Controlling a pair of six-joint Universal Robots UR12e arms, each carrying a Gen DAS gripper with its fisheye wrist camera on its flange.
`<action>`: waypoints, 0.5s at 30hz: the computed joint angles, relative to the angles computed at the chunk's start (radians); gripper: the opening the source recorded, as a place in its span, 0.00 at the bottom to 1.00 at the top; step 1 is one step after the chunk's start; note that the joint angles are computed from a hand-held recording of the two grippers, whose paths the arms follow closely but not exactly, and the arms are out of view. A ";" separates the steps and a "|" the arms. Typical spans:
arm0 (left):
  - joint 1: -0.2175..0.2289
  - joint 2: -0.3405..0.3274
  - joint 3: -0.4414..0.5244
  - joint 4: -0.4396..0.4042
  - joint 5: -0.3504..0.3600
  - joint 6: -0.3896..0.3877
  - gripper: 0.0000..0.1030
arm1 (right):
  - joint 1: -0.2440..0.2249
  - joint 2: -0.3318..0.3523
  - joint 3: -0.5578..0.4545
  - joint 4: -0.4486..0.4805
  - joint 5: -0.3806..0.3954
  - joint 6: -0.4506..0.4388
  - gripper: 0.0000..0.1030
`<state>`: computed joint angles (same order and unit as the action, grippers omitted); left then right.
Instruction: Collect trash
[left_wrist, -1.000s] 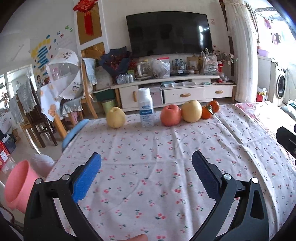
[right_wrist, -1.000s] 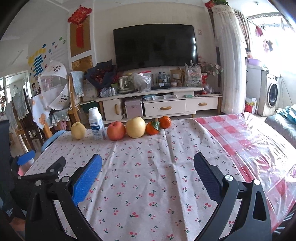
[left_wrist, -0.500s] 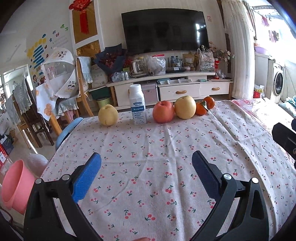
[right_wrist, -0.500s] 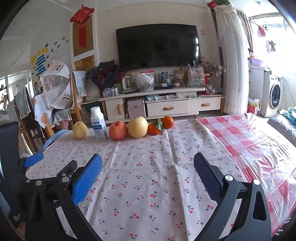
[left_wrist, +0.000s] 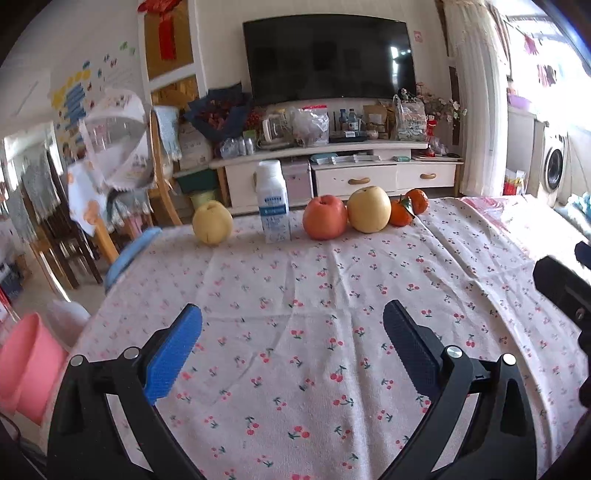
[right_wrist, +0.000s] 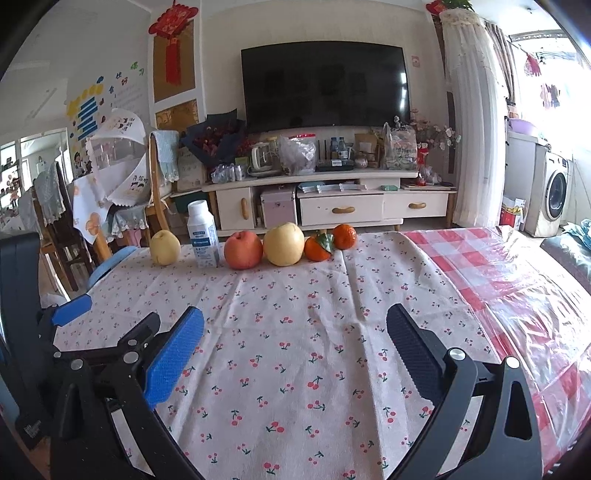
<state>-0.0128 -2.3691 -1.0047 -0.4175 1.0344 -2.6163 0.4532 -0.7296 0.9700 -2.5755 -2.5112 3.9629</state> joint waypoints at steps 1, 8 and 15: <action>0.002 -0.004 0.007 -0.013 -0.009 -0.012 0.96 | -0.001 0.001 -0.002 0.005 0.005 0.002 0.95; 0.010 -0.052 0.094 -0.160 0.026 -0.070 0.96 | -0.020 0.008 -0.021 0.096 0.092 0.061 0.95; 0.002 -0.123 0.213 -0.310 0.126 -0.079 0.96 | -0.056 0.071 -0.146 0.354 0.246 0.113 0.95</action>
